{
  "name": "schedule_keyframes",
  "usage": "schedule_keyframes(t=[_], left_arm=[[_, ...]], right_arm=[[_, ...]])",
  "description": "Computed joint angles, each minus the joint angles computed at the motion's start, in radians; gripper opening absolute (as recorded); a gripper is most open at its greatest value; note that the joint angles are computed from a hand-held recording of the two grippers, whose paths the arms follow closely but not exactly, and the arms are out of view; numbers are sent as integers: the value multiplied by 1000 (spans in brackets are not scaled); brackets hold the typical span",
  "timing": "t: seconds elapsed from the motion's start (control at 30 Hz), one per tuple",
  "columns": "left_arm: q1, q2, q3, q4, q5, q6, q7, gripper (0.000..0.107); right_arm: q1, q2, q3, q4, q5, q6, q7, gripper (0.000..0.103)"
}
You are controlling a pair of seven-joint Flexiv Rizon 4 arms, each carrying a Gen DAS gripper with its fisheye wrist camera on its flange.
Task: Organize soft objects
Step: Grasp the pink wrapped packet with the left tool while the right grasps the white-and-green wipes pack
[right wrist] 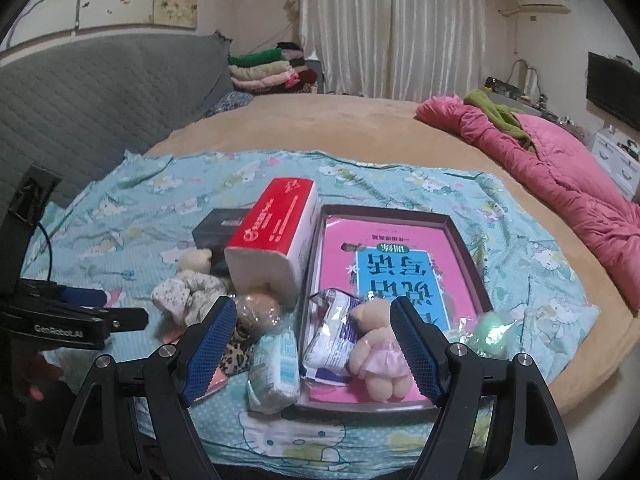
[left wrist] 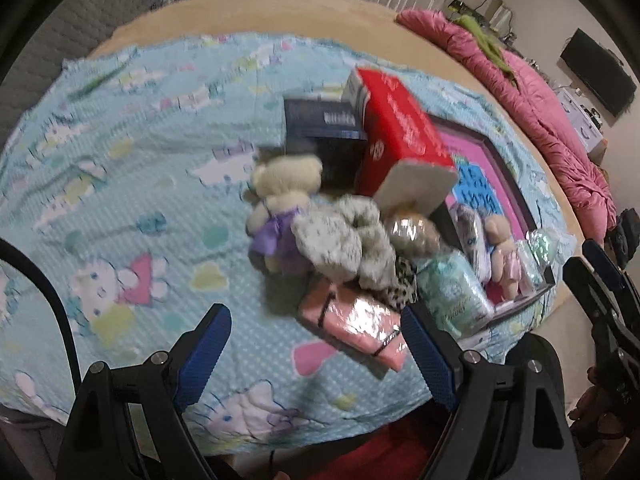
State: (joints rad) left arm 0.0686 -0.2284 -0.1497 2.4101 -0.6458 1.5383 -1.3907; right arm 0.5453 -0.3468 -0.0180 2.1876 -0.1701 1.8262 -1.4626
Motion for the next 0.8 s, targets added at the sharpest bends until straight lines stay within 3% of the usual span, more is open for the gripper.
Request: schedule_keyframes(t=[0.2,0.5,0.8], left_arm=[[1,-45,-9,-22,-36,-80,10,86],[18,-102,-86,-51,-180,-68,42,86],[-23,-173,-40,-123,-117,-98,-84,86]], right_arm=[[9,-6,-5,3,-41,-58,-10,80],[144,-16,-137,34,-115,-97,-19,81],[142,-28,-143,29,-154,-129,-3,81]])
